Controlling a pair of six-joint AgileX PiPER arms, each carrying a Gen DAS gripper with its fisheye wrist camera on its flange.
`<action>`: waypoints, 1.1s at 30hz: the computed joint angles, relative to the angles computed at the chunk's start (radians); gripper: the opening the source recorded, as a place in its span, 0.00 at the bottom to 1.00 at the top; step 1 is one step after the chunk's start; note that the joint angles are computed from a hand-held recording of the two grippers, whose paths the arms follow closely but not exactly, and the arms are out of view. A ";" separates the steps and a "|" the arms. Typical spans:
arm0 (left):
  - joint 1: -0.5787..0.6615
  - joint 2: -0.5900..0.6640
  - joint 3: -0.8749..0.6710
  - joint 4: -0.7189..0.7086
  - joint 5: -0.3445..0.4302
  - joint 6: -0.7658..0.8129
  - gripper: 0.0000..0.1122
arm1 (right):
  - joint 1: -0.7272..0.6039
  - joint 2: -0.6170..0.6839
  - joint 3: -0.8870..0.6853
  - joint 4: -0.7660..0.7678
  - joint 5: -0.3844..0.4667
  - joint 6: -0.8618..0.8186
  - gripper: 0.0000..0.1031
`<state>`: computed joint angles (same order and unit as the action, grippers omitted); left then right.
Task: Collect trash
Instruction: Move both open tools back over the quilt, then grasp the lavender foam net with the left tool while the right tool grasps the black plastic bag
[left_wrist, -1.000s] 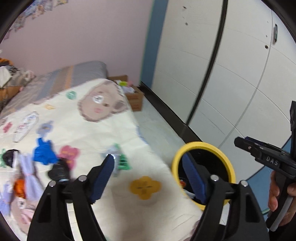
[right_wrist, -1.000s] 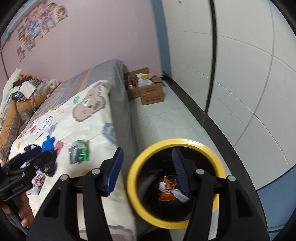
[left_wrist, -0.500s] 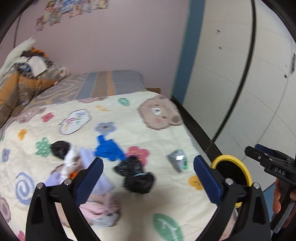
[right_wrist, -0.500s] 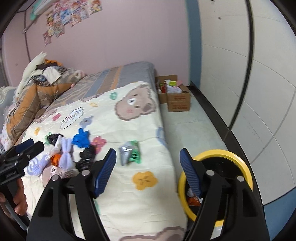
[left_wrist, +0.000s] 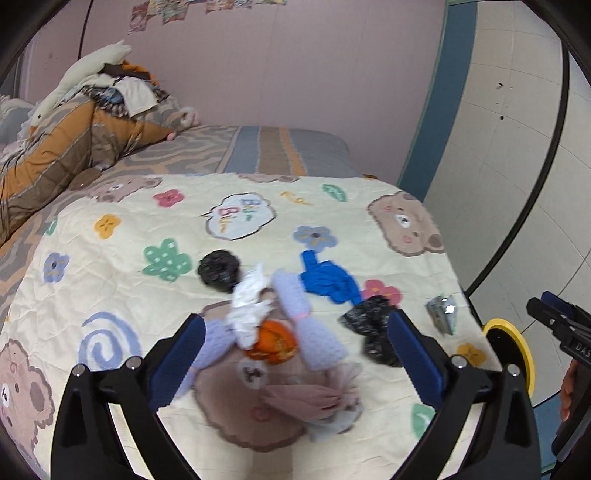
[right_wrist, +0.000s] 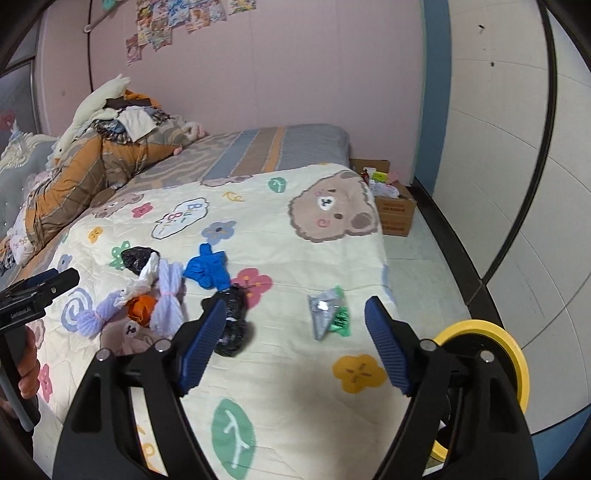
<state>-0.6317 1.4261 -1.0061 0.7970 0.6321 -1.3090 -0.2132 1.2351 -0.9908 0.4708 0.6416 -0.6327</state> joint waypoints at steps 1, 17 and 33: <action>0.008 -0.007 0.015 0.017 0.004 -0.012 0.85 | 0.018 -0.002 0.004 -0.014 -0.007 0.018 0.74; 0.323 -0.018 0.251 -0.130 -0.264 0.237 0.85 | 0.324 0.196 0.010 -0.262 -0.159 0.303 0.74; 0.430 0.098 0.279 -0.316 -0.396 0.540 0.85 | 0.464 0.453 -0.079 -0.607 -0.222 0.650 0.74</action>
